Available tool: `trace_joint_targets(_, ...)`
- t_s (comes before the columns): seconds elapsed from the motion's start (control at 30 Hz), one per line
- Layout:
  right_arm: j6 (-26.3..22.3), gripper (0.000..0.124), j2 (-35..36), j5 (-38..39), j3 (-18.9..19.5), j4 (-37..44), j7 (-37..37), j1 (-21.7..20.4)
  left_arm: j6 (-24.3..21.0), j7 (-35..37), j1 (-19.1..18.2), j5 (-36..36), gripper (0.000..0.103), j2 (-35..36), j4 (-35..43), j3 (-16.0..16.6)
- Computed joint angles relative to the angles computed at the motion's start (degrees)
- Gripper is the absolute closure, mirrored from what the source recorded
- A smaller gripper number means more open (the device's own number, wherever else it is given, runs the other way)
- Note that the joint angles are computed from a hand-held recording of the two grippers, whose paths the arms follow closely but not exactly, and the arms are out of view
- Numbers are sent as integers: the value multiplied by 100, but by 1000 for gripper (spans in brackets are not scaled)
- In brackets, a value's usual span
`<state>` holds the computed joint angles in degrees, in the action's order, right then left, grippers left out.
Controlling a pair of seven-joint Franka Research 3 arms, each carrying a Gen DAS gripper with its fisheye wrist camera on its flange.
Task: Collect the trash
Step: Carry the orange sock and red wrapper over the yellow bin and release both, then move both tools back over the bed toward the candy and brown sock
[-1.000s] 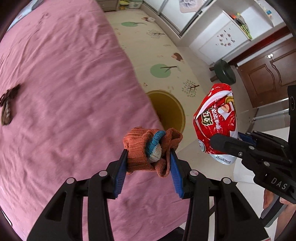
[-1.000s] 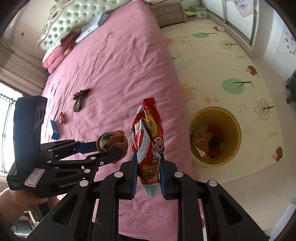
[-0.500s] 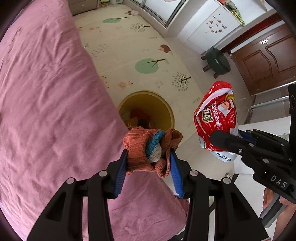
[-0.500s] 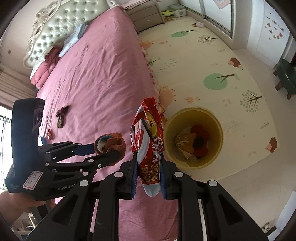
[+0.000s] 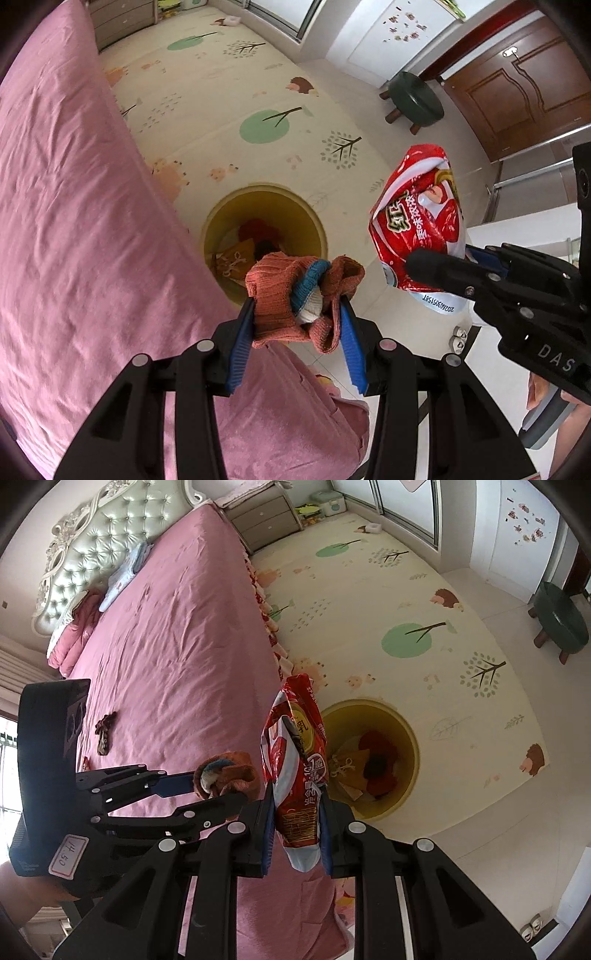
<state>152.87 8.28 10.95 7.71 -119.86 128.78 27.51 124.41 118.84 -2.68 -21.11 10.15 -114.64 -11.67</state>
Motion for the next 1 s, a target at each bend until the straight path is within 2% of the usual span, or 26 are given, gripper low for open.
trace_joint_targets(0.13,78,103,-154,-42,-51,-163,-88,-79,10,141,-20,-64,57,67,95,-56)
trace_joint_targets(0.17,141,102,-192,34,-44,-213,-173,-116,-16,160,-28,-95,52,89,134,-72)
trace_joint_targets(0.2,222,102,-261,68,-51,-287,-227,-149,-14,181,-29,-114,40,95,154,-77)
trace_joint_targets(0.27,361,91,-352,51,-58,-381,-288,-185,137,124,-53,-83,27,62,107,-70)
trace_joint_targets(0.43,236,90,-402,-268,-88,-333,-71,-231,80,-3,-40,-27,26,105,158,-47)
trace_joint_targets(0.67,212,90,-169,59,27,-65,-306,-196,101,69,80,-56,25,-164,-83,62)
trace_joint_targets(0.83,7,90,223,150,111,568,-574,-15,219,79,238,-134,25,-499,-420,260)
trace_joint_targets(1.0,-235,90,685,113,166,1330,-692,246,582,231,430,95,24,-936,-928,549)
